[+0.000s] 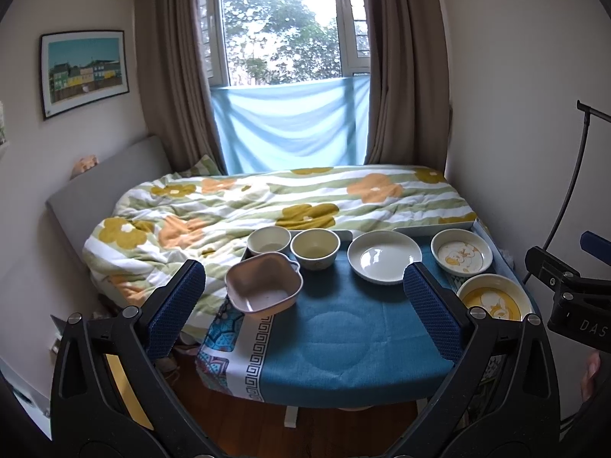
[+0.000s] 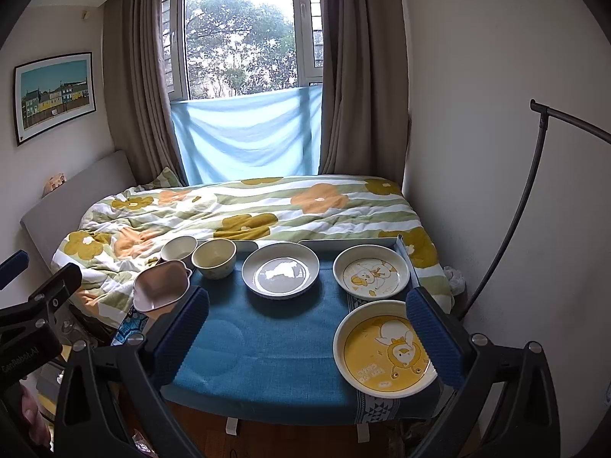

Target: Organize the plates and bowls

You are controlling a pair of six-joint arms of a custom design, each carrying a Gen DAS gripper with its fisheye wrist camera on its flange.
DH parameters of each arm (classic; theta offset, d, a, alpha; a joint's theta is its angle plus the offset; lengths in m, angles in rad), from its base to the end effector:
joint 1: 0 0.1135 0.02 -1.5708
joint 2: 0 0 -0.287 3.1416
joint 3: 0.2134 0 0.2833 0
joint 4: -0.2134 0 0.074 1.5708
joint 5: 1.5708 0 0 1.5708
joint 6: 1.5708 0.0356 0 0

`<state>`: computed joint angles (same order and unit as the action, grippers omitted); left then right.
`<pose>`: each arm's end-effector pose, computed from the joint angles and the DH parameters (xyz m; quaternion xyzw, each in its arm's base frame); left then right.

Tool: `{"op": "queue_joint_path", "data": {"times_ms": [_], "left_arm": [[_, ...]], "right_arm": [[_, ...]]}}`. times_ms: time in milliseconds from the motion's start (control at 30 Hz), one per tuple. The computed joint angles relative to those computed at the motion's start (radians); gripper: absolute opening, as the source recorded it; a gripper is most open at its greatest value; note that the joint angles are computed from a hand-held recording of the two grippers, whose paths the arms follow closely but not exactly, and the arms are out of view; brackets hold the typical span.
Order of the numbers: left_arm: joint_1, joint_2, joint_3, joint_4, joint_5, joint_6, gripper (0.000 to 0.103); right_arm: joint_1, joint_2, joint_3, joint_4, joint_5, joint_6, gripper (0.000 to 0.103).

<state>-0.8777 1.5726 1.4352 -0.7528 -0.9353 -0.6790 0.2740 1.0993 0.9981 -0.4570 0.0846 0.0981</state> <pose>0.2539 -0.2608 0.3481 -0.0663 0.8522 0.0934 0.5105 0.2550 0.0685 0.3429 -0.0563 0.8722 0.0533 0.4830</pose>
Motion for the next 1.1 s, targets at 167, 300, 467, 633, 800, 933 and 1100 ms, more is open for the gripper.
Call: {"op": "queue_joint_path", "data": {"times_ms": [167,300,467,633,800,933,1100], "left_arm": [[-0.001,0.004,0.004,-0.002,-0.001,-0.002,0.103],[0.002,0.004,0.004,0.003,0.002,0.003,0.103],[0.005,0.003,0.003,0.006,0.002,0.005,0.103],[0.009,0.005,0.007,0.007,0.008,0.008,0.103],[0.018,0.012,0.014,0.012,0.015,0.016,0.103],[0.022,0.012,0.007,0.029,0.019,0.032,0.103],[0.033,0.022,0.001,0.071,0.047,0.072,0.103]], "right_arm": [[-0.006,0.0,-0.001,0.001,-0.006,-0.002,0.103],[-0.006,0.002,0.001,0.002,-0.005,-0.002,0.103],[-0.004,0.006,0.003,0.005,-0.007,-0.001,0.103],[0.0,0.009,0.007,0.004,-0.003,0.001,0.103],[-0.005,0.008,0.007,0.004,-0.008,-0.001,0.103],[0.003,0.015,0.012,0.003,0.003,0.003,0.103],[0.018,0.027,0.013,0.006,0.038,0.018,0.103]]}}
